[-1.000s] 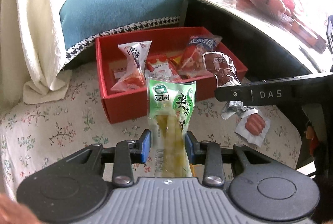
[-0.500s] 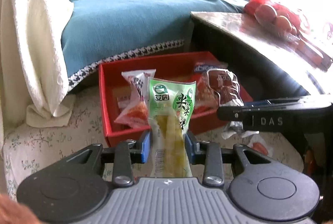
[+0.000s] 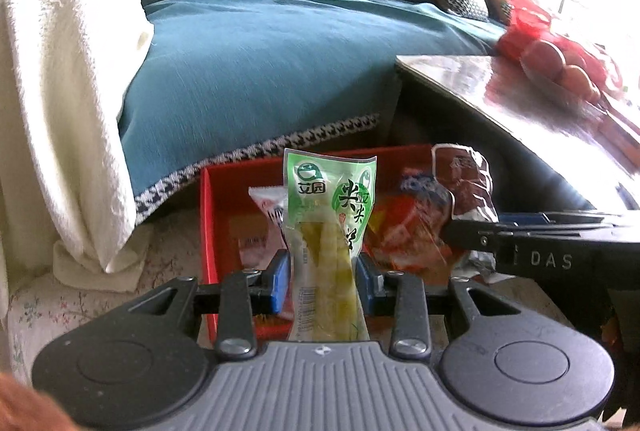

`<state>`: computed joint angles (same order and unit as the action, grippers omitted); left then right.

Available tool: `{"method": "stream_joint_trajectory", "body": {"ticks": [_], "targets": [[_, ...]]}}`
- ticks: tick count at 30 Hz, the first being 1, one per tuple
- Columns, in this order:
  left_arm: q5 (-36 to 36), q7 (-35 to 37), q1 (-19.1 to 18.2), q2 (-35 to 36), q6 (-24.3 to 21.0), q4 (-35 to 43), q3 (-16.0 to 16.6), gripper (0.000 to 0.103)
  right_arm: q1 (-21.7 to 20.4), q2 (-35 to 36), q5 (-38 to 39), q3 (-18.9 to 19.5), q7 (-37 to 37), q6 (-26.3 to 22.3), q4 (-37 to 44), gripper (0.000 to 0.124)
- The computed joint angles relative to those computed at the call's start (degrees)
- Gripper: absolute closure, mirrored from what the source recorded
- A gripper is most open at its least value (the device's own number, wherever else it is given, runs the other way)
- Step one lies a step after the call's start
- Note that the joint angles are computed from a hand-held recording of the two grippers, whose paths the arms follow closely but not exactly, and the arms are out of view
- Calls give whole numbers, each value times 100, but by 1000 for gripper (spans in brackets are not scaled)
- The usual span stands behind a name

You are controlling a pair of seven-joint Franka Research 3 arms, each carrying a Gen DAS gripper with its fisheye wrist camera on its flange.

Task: Organize snacks
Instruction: 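Carry both held packets up and over the red box, then lower both packets into the red box and open both tools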

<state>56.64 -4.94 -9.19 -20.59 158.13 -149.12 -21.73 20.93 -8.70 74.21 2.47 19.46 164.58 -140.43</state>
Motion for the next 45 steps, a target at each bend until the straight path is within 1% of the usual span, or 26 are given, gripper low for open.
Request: {"method": "stream_joint_trajectory", "body": {"ticks": [4, 8, 15, 21, 32, 34, 37, 40, 42, 44, 45], "targets": [[236, -144, 125, 220, -36, 191, 4, 74, -8, 292, 30, 41, -14, 92, 279, 70], [411, -204, 121, 417, -84, 339, 96, 74, -63, 533, -35, 110, 67, 149, 492, 70], [678, -444, 101, 643, -116, 506, 264, 74, -140, 715, -101, 195, 61, 175, 639, 70], [919, -583, 77, 839, -108, 646, 376, 74, -190, 1000, -525, 279, 368, 292, 771, 70], [1246, -768, -10, 1412, -76, 979, 633, 74, -322, 1595, -1387, 507, 1042, 512, 1067, 70], [1239, -735, -40, 1520, -84, 1036, 678, 74, -382, 1657, -1406, 568, 1041, 479, 1114, 70], [1215, -716, -79, 1637, -110, 1095, 743, 74, -398, 1700, -1550, 631, 1107, 583, 1106, 69], [1173, -624, -106, 1684, -68, 1112, 803, 72, -450, 1712, -1585, 683, 1085, 579, 1108, 67], [1150, -621, -132, 1689, -129, 1124, 803, 71, -468, 1717, -1579, 698, 1075, 617, 1119, 61], [1090, -534, -152, 1683, -146, 1124, 812, 67, -469, 1709, -1645, 700, 1143, 656, 1103, 60], [1064, -497, -159, 1670, -158, 1116, 813, 67, -488, 1700, -1601, 720, 1103, 661, 1103, 57]]}}
